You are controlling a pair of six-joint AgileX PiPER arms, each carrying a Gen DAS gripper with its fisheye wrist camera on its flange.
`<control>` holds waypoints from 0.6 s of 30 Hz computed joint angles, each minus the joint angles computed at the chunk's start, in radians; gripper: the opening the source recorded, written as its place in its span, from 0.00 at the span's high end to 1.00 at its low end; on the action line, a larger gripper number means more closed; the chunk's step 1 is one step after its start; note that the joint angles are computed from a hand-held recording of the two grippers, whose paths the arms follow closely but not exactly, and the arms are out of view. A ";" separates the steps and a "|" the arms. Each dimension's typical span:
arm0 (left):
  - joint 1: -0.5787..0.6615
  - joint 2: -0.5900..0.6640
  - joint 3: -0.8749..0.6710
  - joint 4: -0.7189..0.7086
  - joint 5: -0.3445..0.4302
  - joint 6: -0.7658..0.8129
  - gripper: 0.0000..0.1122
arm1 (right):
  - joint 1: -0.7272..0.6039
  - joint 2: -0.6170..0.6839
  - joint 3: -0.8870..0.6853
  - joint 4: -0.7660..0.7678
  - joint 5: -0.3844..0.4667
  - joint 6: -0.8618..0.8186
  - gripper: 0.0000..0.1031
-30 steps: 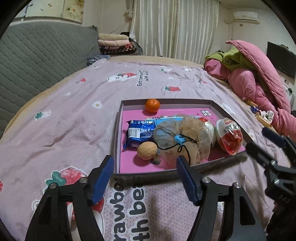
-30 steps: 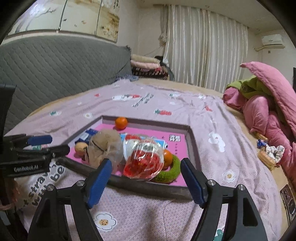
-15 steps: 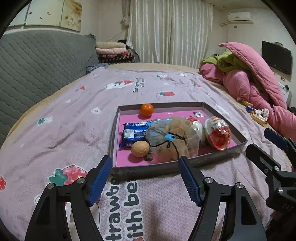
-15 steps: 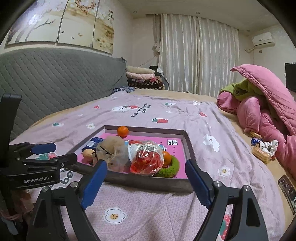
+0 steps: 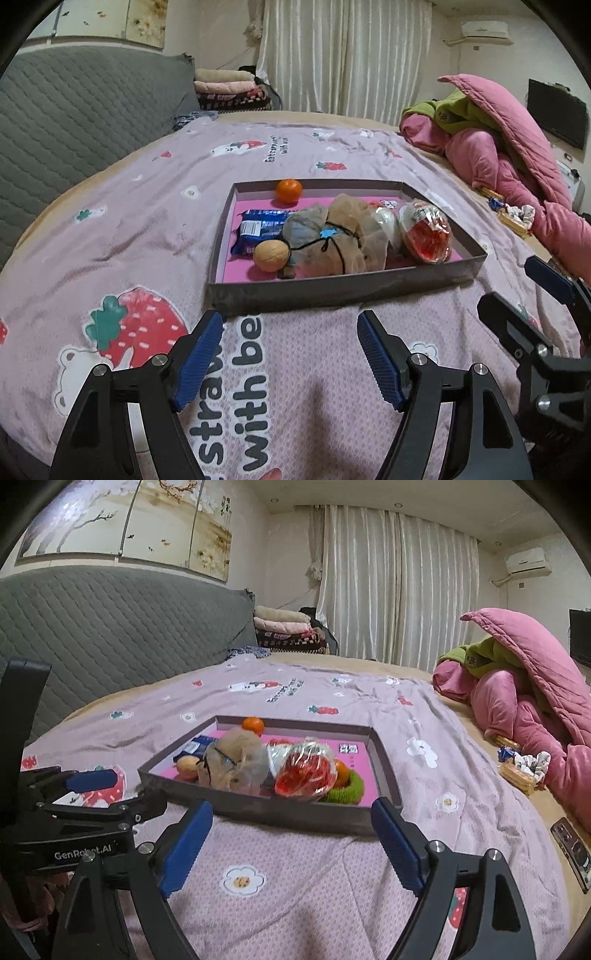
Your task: Organize objects
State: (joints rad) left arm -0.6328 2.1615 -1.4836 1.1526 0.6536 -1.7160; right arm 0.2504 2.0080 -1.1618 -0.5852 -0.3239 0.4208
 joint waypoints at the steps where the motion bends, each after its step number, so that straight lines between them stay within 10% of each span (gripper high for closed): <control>1: -0.003 -0.001 0.004 0.000 0.006 -0.005 0.32 | 0.006 0.000 0.006 0.040 0.010 -0.038 0.15; 18: -0.052 0.011 0.012 -0.018 0.060 -0.012 0.32 | 0.011 0.003 0.048 0.063 0.056 -0.041 0.15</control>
